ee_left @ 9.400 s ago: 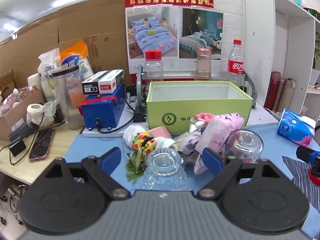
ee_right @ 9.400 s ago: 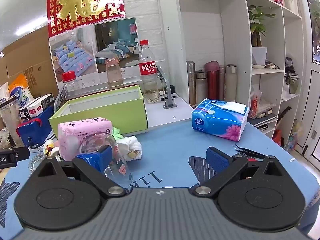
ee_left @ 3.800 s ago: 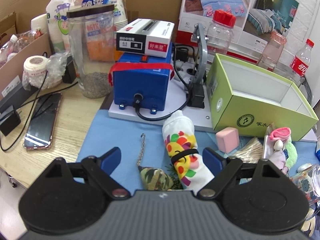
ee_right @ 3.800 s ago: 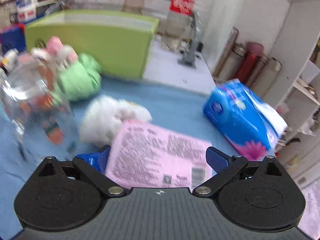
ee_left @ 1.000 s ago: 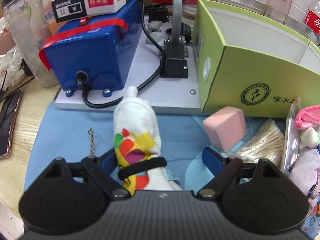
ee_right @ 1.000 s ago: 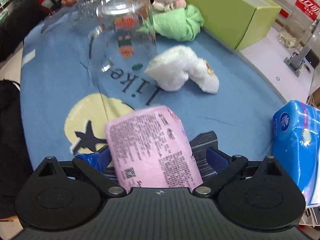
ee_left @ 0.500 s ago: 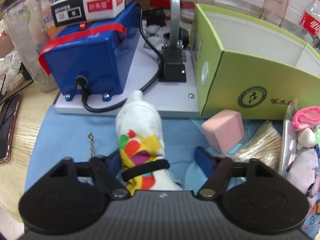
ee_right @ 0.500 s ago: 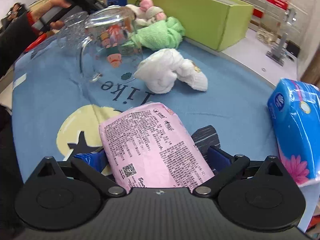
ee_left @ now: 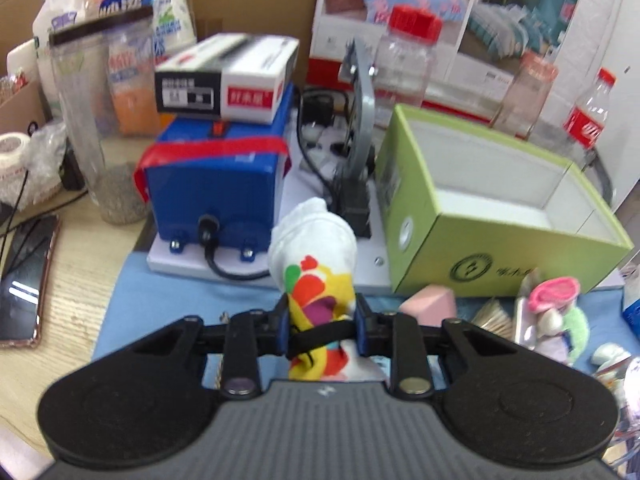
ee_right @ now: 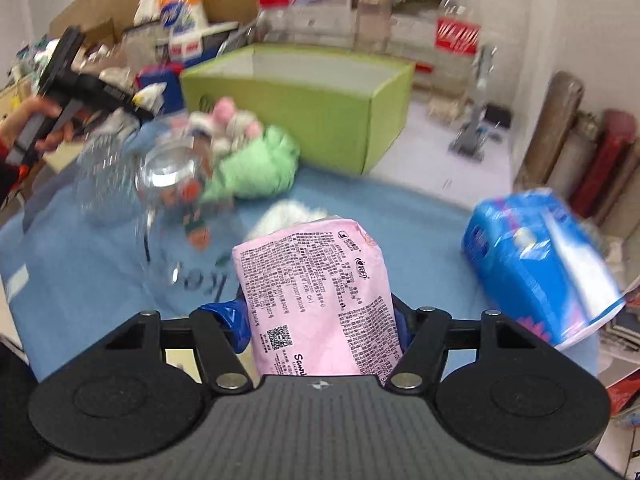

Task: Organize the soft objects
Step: 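Carry sock and packet over the green box and open both tools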

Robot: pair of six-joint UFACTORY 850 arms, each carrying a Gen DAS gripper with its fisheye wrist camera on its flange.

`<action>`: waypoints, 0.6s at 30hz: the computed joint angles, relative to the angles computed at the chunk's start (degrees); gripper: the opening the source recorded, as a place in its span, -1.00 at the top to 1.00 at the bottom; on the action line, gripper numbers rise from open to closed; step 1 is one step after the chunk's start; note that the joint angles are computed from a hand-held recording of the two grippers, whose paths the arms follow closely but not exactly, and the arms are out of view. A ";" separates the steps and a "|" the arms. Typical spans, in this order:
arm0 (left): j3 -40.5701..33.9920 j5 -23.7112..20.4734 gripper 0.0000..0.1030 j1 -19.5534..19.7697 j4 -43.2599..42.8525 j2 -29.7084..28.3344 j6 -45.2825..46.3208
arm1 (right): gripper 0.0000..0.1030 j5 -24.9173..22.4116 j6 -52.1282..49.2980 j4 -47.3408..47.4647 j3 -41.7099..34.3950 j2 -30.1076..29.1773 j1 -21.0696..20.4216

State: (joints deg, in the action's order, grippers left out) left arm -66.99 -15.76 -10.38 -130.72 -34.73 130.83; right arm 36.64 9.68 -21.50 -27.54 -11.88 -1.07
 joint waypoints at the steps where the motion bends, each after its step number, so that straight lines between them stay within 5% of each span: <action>1: -0.47 -0.78 0.48 0.17 2.53 0.05 -2.53 | 0.02 0.89 -0.17 0.85 -0.29 0.45 0.07; 10: -8.81 -3.85 0.48 -2.33 16.25 -1.14 -16.42 | 0.01 3.91 3.04 0.82 -16.38 -7.57 2.28; 18: -25.49 -0.77 0.47 -6.15 39.80 -11.21 -40.18 | -0.06 -4.19 11.67 -8.62 -37.07 -20.58 2.74</action>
